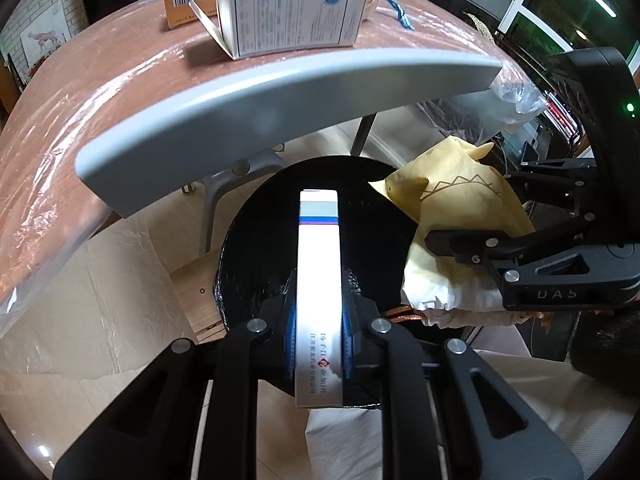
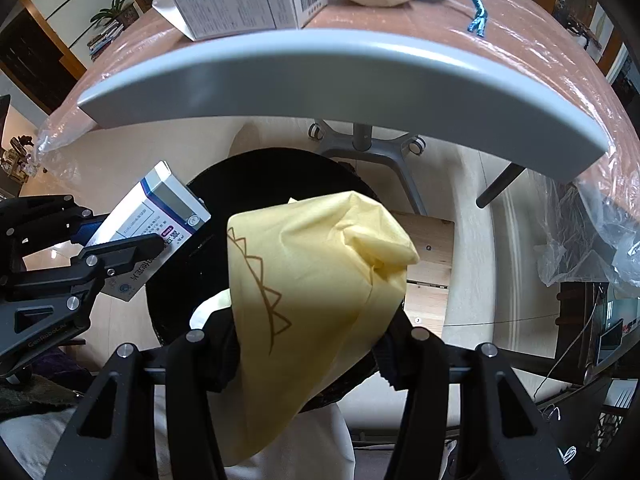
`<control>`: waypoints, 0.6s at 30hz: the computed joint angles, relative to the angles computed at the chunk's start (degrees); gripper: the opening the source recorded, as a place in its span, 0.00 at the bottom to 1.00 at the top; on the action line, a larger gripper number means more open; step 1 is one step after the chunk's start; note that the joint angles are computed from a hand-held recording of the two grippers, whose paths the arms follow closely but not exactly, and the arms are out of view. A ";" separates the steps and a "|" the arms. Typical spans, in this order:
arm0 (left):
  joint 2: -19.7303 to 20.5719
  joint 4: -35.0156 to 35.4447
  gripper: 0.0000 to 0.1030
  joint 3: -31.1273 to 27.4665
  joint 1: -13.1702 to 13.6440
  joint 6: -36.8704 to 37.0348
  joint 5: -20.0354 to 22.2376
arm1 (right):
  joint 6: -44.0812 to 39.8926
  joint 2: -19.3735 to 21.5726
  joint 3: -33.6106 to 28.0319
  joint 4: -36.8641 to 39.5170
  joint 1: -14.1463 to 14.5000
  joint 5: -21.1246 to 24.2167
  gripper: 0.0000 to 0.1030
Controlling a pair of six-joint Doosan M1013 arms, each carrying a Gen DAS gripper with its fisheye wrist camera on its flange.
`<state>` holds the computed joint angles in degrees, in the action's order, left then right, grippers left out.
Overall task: Collect trash
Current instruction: 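Carry the yellow bag and white box with both tools over the black trash bin, then open both tools to drop the bag and box into the bin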
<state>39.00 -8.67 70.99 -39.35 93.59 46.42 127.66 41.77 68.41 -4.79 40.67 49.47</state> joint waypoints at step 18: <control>2.49 1.78 0.18 -2.34 -0.30 -0.55 2.71 | -1.32 1.95 -2.49 0.84 -0.13 2.26 0.51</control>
<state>41.49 -6.89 68.65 -39.65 93.04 49.13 126.34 43.71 65.92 -3.94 40.54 51.73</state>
